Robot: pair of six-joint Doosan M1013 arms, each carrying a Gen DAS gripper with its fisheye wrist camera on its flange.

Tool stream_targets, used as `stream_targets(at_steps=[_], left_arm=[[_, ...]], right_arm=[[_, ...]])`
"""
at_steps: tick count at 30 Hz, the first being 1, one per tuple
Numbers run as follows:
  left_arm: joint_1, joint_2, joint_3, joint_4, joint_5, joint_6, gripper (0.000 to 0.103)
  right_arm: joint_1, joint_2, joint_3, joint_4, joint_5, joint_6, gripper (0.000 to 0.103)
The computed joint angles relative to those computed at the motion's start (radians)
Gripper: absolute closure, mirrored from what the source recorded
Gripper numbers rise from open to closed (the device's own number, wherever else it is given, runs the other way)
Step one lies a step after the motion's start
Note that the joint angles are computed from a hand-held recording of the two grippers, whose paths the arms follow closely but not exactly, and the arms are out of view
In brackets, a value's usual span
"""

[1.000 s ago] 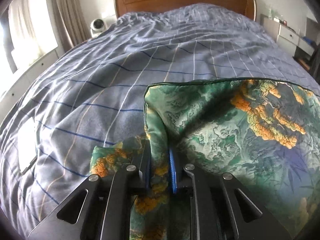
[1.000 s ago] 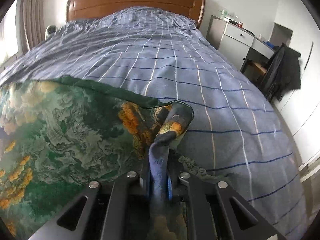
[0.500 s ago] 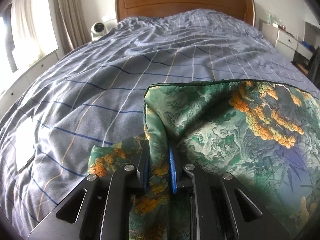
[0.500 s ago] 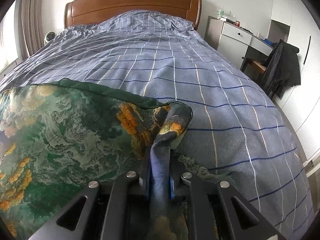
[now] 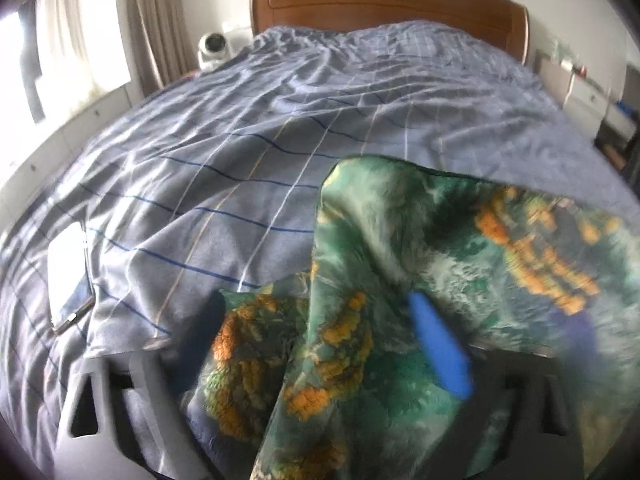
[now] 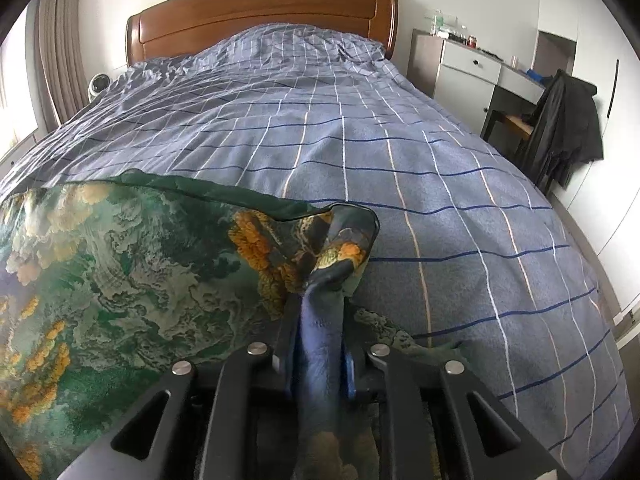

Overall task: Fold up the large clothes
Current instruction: 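Release the hem with both tools and press the folded jacket flat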

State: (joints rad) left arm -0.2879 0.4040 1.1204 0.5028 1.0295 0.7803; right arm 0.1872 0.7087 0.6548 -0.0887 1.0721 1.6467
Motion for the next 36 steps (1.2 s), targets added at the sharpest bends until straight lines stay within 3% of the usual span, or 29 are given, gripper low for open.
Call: stream_targets(at_steps=[1,2,3,5,9,12,14,15,18,20,22,25,30,36], left_arm=[[0.007,-0.009,0.003,-0.029,-0.01,0.016,0.004],[0.014,-0.018,0.002,-0.05,-0.008,0.029,0.004],[0.016,-0.027,0.003,-0.048,-0.003,0.03,0.004],[0.013,-0.051,0.016,0.002,-0.004,0.01,0.004],[-0.009,-0.084,0.036,0.092,-0.064,-0.032,0.004],[-0.02,-0.047,-0.018,0.004,-0.114,0.089,0.002],[-0.027,0.008,-0.087,-0.044,-0.092,0.186,0.002],[-0.027,0.051,-0.143,-0.062,-0.057,0.234,0.002],[-0.019,0.138,-0.253,-0.021,0.054,0.209,0.002],[-0.004,0.17,-0.274,0.023,0.11,0.145,0.002],[0.024,0.17,-0.247,-0.04,0.123,0.092,0.002],[0.047,0.14,-0.175,-0.11,0.046,0.028,0.001],[0.031,0.138,-0.163,-0.049,0.039,0.015,0.001],[0.034,0.139,-0.16,-0.073,0.028,0.013,0.001]], right_arm=[[-0.006,0.012,-0.032,0.019,0.036,-0.006,0.08],[-0.013,0.027,-0.071,0.038,0.078,-0.006,0.069],[-0.019,0.04,-0.108,0.047,0.114,0.001,0.041],[-0.035,0.046,-0.154,0.052,0.139,0.033,0.01],[-0.044,-0.017,-0.108,0.002,0.004,0.037,0.01],[-0.045,-0.057,-0.067,0.108,-0.072,-0.045,0.01],[-0.041,-0.055,-0.067,0.232,-0.056,-0.143,0.01],[-0.034,-0.036,-0.092,0.273,-0.009,-0.185,0.01],[-0.001,0.041,-0.177,0.199,0.129,-0.22,0.01],[0.0,0.073,-0.196,0.147,0.162,-0.176,0.01],[-0.033,0.055,-0.125,0.24,0.091,-0.106,0.01],[-0.07,0.043,-0.069,0.384,0.05,-0.09,0.01],[-0.072,0.023,-0.008,0.413,-0.021,-0.11,0.01],[-0.07,0.008,0.019,0.417,-0.036,-0.112,0.01]])
